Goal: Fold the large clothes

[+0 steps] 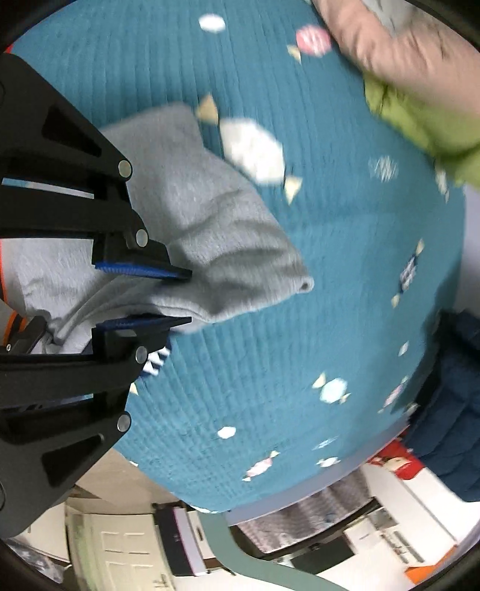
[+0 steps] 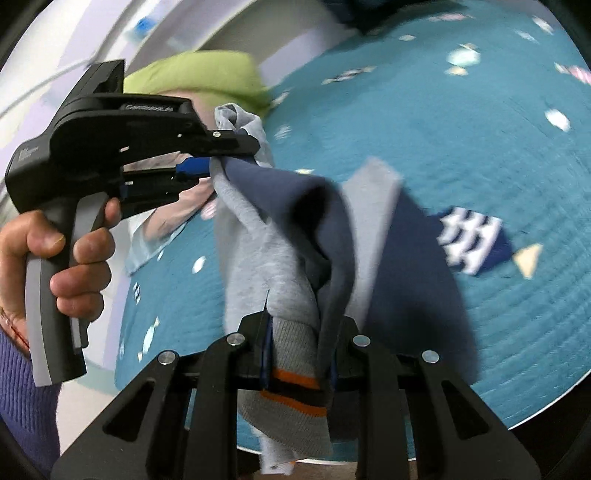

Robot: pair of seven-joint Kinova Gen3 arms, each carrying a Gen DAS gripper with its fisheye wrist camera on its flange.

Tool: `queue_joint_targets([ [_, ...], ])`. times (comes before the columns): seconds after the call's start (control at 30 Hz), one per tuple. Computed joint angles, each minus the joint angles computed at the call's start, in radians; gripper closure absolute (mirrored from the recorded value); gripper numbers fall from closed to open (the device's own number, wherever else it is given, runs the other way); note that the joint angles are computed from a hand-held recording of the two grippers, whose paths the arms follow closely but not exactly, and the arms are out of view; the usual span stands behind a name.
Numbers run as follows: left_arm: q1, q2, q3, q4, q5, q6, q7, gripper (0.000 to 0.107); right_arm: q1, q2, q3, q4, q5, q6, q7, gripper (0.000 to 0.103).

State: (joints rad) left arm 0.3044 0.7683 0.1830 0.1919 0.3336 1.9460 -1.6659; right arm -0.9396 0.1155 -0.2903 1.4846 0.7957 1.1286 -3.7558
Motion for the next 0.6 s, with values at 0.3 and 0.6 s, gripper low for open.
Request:
queue_joint_targets([
  [0.3,0.115,-0.016,-0.025,0.229,-0.061,-0.135,0.011,0.09,0.082,-0.052,-0.043,0.163,-0.09,-0.068,-0.129,0.076],
  [0.6,-0.043,-0.171,0.025,0.445,0.043,-0.311,-0.101,0.046,-0.091,-0.034,-0.001,0.019,-0.082,0.27,-0.071,0.06],
])
